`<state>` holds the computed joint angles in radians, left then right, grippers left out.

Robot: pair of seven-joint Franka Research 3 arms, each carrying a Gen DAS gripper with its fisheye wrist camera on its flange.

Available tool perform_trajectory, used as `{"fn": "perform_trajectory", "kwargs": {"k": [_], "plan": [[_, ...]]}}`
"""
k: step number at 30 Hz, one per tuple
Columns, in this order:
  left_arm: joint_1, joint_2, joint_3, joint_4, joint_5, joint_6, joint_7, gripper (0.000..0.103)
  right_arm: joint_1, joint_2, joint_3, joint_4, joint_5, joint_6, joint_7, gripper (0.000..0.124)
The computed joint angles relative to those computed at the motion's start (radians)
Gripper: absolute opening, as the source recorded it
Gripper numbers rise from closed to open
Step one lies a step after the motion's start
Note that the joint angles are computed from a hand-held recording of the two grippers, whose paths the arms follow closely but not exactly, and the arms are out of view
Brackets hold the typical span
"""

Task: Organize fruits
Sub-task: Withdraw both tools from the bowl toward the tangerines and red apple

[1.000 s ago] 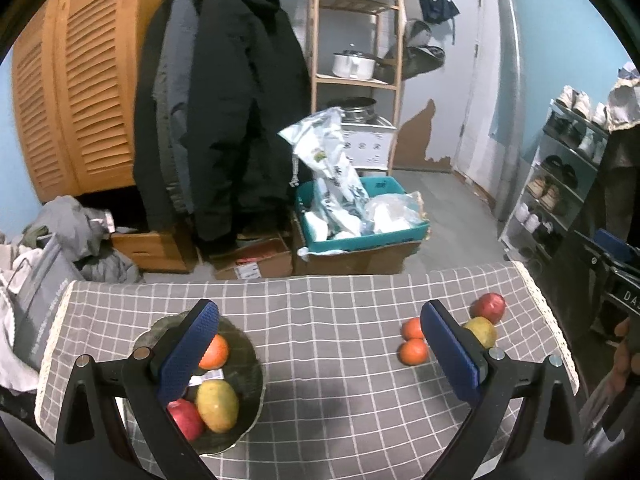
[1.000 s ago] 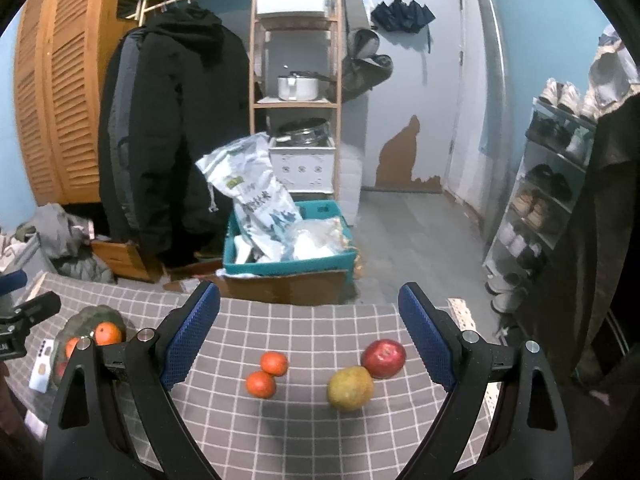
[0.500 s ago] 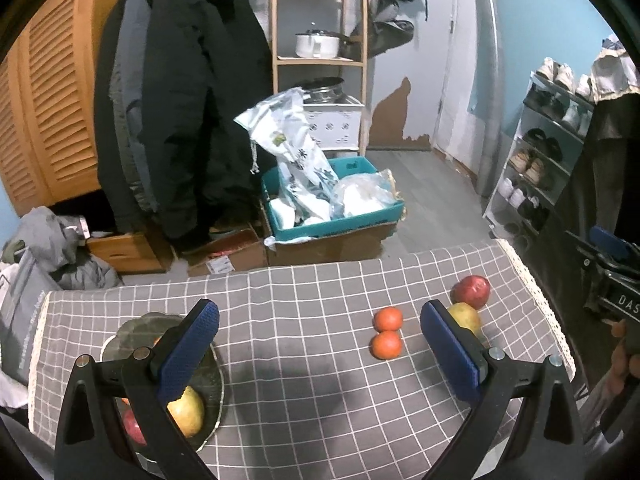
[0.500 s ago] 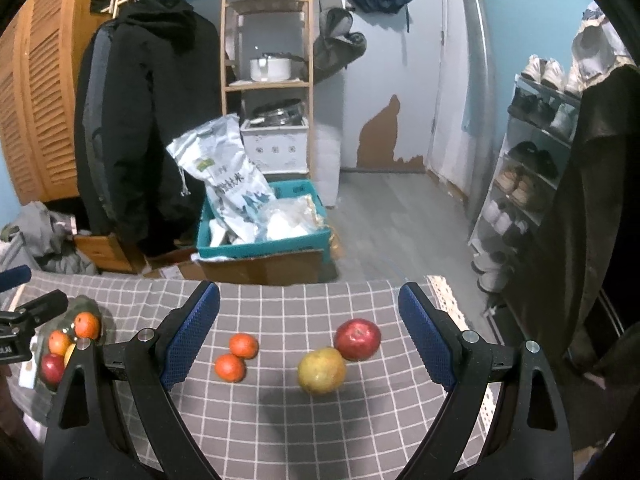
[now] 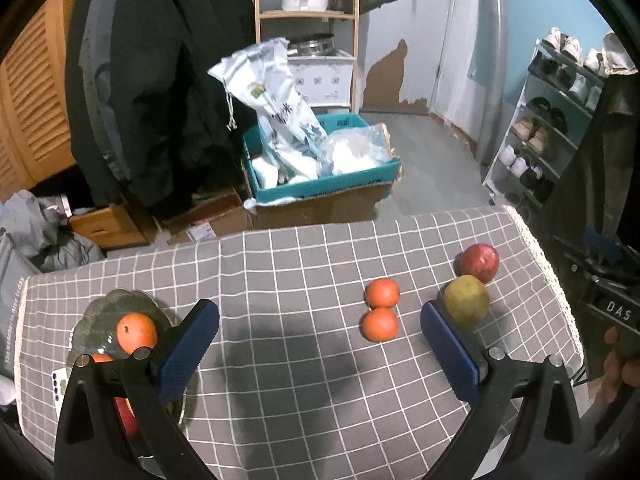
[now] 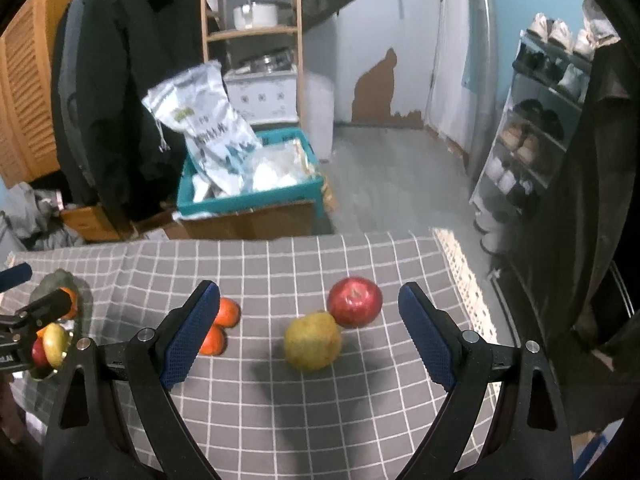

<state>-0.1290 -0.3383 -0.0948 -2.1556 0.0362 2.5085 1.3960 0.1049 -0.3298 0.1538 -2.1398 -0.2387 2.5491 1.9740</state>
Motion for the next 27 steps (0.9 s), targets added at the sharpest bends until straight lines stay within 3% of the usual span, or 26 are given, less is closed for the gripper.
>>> {"fn": "perform_trajectory", "kwargs": {"k": [16, 27], "plan": [[0.011, 0.160, -0.022, 0.071, -0.031, -0.043, -0.033, 0.102, 0.040, 0.173, -0.059, 0.061, 0.053, -0.079, -0.026, 0.090], [0.025, 0.274, -0.035, 0.112, -0.113, -0.077, -0.019, 0.102, 0.076, 0.296, -0.110, 0.106, 0.162, -0.156, -0.078, 0.090]]}}
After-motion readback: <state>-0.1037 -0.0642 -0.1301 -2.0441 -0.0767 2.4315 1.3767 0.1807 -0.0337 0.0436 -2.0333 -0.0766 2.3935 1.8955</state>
